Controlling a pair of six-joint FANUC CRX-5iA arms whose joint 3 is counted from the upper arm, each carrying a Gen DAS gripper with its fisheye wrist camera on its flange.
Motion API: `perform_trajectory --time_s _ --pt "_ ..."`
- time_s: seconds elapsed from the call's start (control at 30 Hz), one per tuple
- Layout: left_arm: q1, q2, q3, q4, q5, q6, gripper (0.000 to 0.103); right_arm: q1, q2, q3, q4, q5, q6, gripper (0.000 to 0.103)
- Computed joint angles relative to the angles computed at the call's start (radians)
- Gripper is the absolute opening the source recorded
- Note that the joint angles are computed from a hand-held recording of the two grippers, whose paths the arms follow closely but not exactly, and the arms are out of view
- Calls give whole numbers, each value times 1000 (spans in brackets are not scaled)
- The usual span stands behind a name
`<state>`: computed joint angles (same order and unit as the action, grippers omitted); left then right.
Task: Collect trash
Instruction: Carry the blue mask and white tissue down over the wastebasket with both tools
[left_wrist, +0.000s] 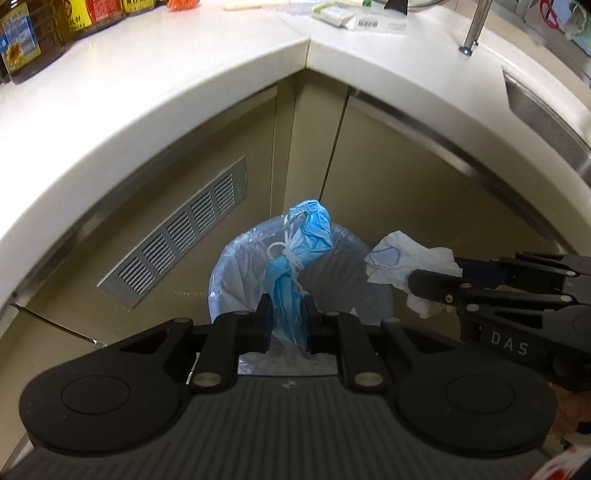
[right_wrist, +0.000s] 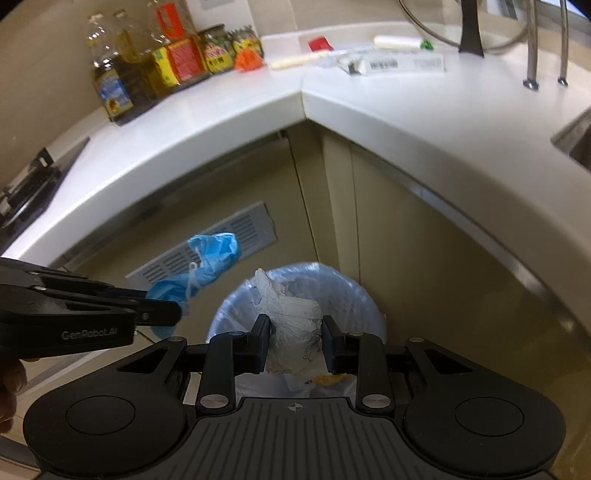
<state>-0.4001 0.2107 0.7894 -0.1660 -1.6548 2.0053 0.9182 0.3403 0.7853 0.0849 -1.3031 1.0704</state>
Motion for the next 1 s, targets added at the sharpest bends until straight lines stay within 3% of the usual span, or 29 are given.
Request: perform_trajectory --time_s 0.6,0.7,0.8,1.0 --pt "55 48 -128 95 55 -38 15 -43 74 26 -31 -38 -71 30" --pt "67 59 -133 113 71 -47 18 -49 86 36 -40 -44 -80 30" --pt "80 60 -146 133 100 -53 28 -54 102 53 -45 -50 -83 30" --pt "94 80 -133 147 100 -67 31 -68 123 78 -60 -63 -82 30"
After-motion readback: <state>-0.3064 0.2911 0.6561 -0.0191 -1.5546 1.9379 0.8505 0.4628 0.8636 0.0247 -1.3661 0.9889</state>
